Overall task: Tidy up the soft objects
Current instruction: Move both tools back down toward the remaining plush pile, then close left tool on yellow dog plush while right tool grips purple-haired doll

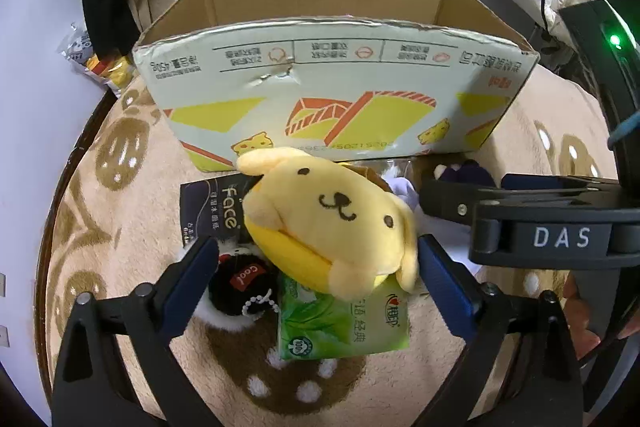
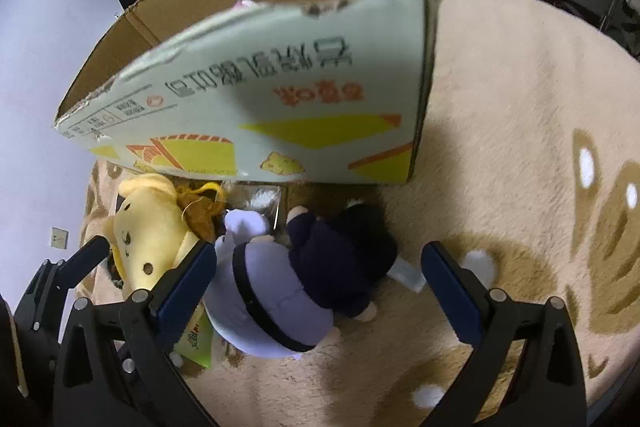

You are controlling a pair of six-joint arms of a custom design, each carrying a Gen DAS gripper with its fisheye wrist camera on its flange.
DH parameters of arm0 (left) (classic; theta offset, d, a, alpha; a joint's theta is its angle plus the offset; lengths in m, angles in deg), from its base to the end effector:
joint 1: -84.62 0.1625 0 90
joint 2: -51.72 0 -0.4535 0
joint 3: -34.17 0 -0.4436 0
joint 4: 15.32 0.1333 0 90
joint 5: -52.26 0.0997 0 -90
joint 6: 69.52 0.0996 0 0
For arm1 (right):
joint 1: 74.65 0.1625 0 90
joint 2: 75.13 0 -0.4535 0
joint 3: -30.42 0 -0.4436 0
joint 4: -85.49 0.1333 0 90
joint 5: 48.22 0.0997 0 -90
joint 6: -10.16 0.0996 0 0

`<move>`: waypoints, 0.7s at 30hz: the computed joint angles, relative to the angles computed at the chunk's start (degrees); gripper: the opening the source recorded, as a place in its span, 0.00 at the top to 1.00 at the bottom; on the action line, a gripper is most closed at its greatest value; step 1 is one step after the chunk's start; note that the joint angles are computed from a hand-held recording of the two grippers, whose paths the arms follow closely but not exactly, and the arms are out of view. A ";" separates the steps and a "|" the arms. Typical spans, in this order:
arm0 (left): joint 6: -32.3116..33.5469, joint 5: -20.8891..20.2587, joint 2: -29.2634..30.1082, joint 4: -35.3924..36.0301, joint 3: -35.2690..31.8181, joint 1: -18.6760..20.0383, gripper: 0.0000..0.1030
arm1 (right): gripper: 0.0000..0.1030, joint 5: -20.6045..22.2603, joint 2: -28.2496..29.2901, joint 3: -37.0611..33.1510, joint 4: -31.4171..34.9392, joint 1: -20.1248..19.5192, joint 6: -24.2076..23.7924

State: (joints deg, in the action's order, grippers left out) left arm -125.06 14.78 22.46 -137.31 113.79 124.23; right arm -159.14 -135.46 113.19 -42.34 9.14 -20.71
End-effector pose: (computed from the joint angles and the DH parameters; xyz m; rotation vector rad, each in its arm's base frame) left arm -0.4456 -0.6444 -0.0464 0.0787 2.2693 -0.6710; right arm 0.0155 -0.7615 0.3240 0.5119 -2.6581 0.1878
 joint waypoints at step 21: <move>5.37 1.29 1.13 -1.48 -0.32 -0.83 0.26 | 0.05 1.10 0.85 -0.39 0.78 -0.43 3.29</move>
State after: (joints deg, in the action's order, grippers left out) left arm -119.70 16.07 23.60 -138.79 113.47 123.39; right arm -158.04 -134.61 112.80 -41.56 8.72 -17.42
